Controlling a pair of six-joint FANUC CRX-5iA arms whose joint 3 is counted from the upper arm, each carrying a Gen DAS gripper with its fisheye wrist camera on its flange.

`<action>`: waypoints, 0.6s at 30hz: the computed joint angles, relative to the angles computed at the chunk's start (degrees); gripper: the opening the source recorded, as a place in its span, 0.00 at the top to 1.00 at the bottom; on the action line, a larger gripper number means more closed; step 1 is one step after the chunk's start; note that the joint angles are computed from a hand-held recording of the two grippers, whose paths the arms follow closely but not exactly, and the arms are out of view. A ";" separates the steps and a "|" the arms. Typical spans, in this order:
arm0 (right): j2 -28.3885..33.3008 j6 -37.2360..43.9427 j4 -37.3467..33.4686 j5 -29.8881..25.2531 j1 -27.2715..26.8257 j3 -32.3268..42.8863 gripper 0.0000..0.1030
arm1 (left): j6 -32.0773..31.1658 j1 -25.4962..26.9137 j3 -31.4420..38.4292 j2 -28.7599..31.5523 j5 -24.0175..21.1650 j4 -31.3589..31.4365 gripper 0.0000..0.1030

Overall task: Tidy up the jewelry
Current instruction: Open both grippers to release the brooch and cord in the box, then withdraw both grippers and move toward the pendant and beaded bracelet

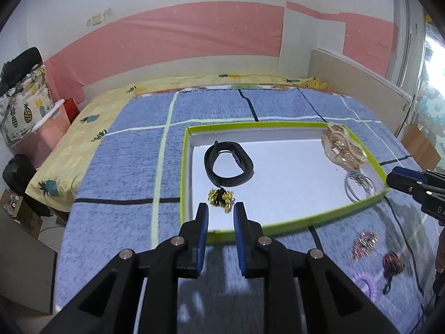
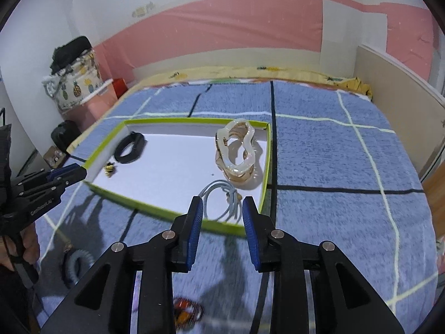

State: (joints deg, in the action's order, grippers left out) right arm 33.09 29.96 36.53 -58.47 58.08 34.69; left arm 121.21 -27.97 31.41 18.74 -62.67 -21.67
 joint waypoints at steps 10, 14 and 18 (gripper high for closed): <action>-10.15 -11.60 8.14 6.60 4.30 -17.19 0.71 | 6.14 -3.80 -8.19 -7.97 1.43 -3.32 0.81; -12.64 -15.21 11.02 7.42 6.24 -21.69 0.71 | 8.36 -5.48 -11.43 -10.69 1.35 -4.36 0.81; -14.63 -18.67 12.79 8.96 7.59 -25.34 0.71 | 11.56 -7.09 -14.46 -13.32 1.14 -5.96 0.81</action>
State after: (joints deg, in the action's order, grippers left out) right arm 18.46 11.29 49.32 -49.51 65.67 9.35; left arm 132.77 -35.07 16.95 5.42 -61.52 -27.63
